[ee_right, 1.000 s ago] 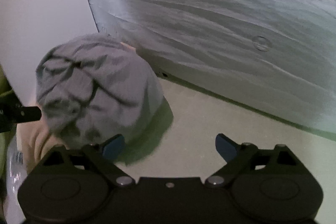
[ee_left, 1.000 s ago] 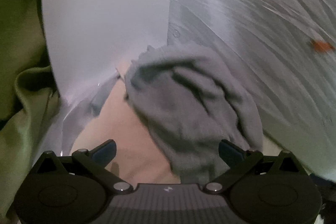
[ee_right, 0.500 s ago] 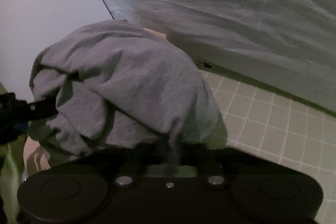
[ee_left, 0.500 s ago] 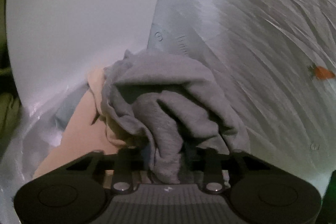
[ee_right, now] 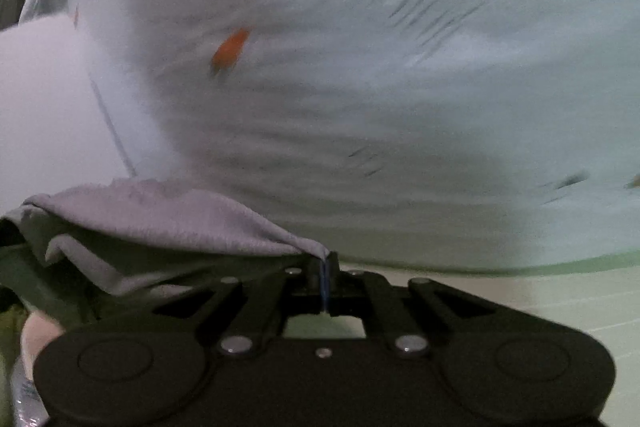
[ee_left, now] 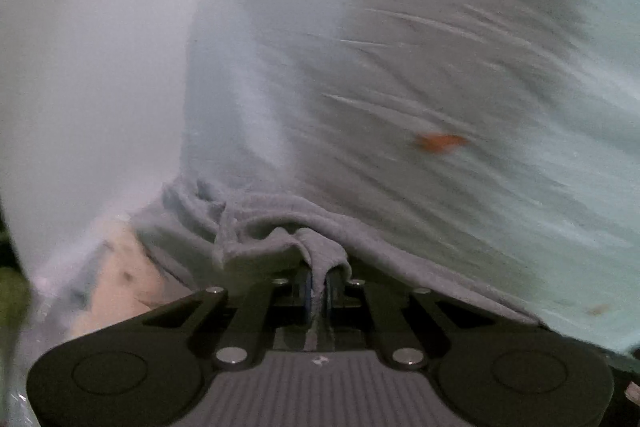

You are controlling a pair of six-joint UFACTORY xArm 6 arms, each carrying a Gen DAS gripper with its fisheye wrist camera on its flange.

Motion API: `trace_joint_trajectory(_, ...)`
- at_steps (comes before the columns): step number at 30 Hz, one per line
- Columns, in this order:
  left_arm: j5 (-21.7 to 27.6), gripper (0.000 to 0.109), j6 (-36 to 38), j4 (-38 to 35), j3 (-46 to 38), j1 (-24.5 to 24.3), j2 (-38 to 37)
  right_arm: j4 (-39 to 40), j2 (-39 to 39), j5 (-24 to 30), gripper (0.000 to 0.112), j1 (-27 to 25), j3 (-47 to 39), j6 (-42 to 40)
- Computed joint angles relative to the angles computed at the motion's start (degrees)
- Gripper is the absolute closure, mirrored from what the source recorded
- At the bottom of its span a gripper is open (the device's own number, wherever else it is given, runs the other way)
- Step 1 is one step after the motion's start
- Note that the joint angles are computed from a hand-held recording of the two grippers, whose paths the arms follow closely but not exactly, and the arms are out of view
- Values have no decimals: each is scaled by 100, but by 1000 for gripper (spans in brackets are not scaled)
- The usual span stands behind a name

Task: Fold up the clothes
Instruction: 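Grasp the grey sweatshirt on the pile with both grippers and lift, then lay the grey sweatshirt flat on the sheet and open both grippers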

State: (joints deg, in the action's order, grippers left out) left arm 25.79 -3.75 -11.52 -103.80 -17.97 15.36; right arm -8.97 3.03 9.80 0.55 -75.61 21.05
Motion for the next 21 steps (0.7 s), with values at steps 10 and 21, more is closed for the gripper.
trace_joint_trajectory(10,972,93,-711,-291,2162,-1436,-1516,-1707,-2833,724,112,-2143,2803,992)
trace_joint_trajectory(21,1515,63,-3092,1765,2386,-2141,-1729,1592,-3433,1800,81,-3701,3577,-2255)
